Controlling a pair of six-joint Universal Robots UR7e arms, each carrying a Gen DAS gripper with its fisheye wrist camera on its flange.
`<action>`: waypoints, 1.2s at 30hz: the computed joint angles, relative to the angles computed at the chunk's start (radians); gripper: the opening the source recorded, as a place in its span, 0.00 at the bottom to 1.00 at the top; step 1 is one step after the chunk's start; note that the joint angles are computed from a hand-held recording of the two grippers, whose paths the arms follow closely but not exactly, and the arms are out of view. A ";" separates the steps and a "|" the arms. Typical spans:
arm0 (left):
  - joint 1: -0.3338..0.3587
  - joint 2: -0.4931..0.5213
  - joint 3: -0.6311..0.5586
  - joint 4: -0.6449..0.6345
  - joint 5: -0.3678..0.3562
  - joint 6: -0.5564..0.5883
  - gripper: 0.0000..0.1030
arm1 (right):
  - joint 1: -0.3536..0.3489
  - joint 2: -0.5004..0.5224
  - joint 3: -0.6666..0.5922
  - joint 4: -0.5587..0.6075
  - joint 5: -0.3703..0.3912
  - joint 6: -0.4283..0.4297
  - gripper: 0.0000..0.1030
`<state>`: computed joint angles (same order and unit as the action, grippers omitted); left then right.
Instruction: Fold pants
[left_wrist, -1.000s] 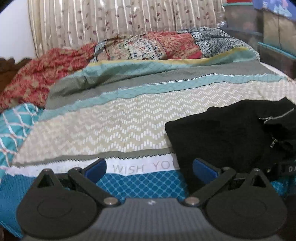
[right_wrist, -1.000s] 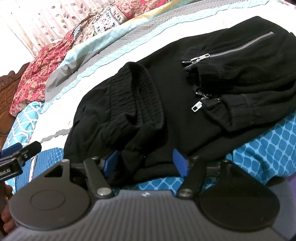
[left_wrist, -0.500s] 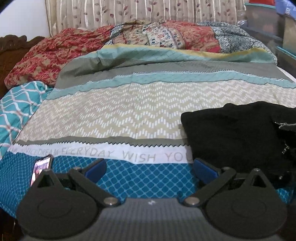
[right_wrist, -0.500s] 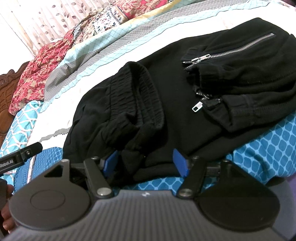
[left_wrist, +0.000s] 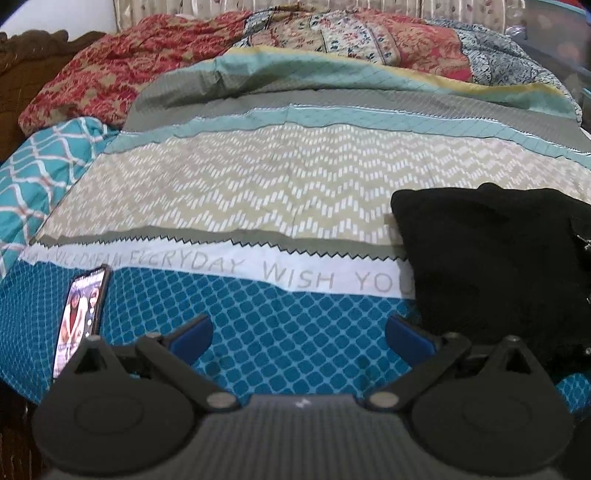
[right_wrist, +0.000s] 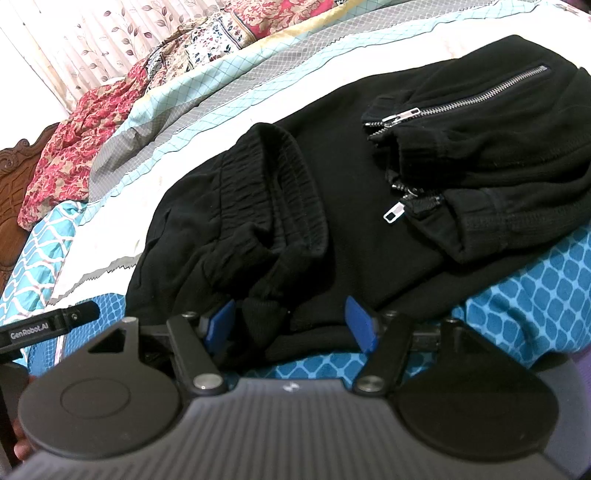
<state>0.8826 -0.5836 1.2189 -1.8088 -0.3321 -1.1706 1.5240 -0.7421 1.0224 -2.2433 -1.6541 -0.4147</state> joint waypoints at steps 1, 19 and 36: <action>0.001 0.000 -0.002 0.004 -0.004 -0.003 1.00 | 0.000 0.000 0.000 0.000 0.000 -0.004 0.66; 0.010 0.045 -0.074 0.061 -0.035 0.037 1.00 | -0.044 -0.002 -0.076 -0.305 0.108 0.049 0.66; 0.001 0.046 -0.029 -0.293 -0.074 0.292 1.00 | -0.116 0.079 -0.246 -0.403 -0.056 0.289 0.78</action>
<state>0.8840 -0.5375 1.1896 -2.1015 -0.4062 -0.8787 1.4079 -0.6629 0.7760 -2.6467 -1.7099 -0.1261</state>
